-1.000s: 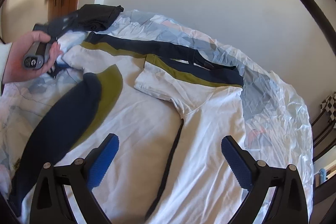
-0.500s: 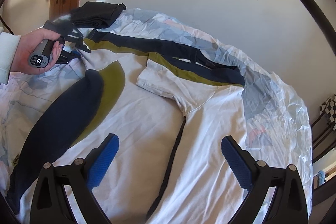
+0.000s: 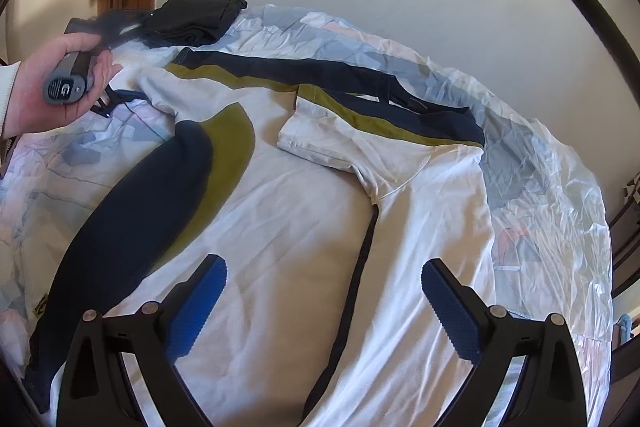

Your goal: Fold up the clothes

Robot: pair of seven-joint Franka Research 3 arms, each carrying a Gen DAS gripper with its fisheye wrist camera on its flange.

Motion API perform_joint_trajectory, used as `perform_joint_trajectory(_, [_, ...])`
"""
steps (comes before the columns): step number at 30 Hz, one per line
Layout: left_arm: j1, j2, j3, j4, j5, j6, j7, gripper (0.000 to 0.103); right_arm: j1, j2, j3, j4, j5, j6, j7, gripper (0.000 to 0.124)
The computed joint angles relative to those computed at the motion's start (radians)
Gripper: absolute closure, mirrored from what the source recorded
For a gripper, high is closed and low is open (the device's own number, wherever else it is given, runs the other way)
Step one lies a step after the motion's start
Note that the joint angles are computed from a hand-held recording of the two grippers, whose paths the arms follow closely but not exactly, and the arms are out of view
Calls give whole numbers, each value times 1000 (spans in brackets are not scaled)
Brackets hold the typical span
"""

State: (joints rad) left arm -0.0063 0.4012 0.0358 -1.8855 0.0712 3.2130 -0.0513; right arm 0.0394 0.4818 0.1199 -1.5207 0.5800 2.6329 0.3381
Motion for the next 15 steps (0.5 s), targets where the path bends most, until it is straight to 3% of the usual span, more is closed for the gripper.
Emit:
perform_joint_trajectory(1, [10, 3, -18, -7, -47, 5, 14, 21, -2, 1, 2, 3, 3, -5, 0, 24])
perform_joint_trajectory(2, [-3, 9, -1, -12, -24, 38, -26, 21, -3, 3, 1, 6, 3, -9, 2, 24])
perform_joint_trajectory(4, [-84, 22, 88, -17, -29, 97, -32, 21, 2, 6, -5, 12, -5, -15, 16, 24])
perform_joint_trajectory(5, [-82, 36, 89, -21, -21, 152, -49, 21, 4, 7, -7, 14, -9, -19, 21, 24])
perform_joint_trajectory(7, [-61, 64, 58, -25, -66, 253, -18, 21, 1, 5, -1, 12, -8, -16, 11, 24])
perform_joint_trajectory(9, [-79, 91, 65, -19, -123, 327, -1, 21, 0, 2, 3, 9, -7, -10, -8, 24])
perform_joint_trajectory(13, [0, 160, -23, 41, -114, 497, 7, 21, 9, 4, -8, 8, -26, -11, 1, 24])
perform_joint_trajectory(15, [54, 181, -74, 75, -60, 505, -5, 21, 11, 5, -12, 9, -34, -19, 14, 24])
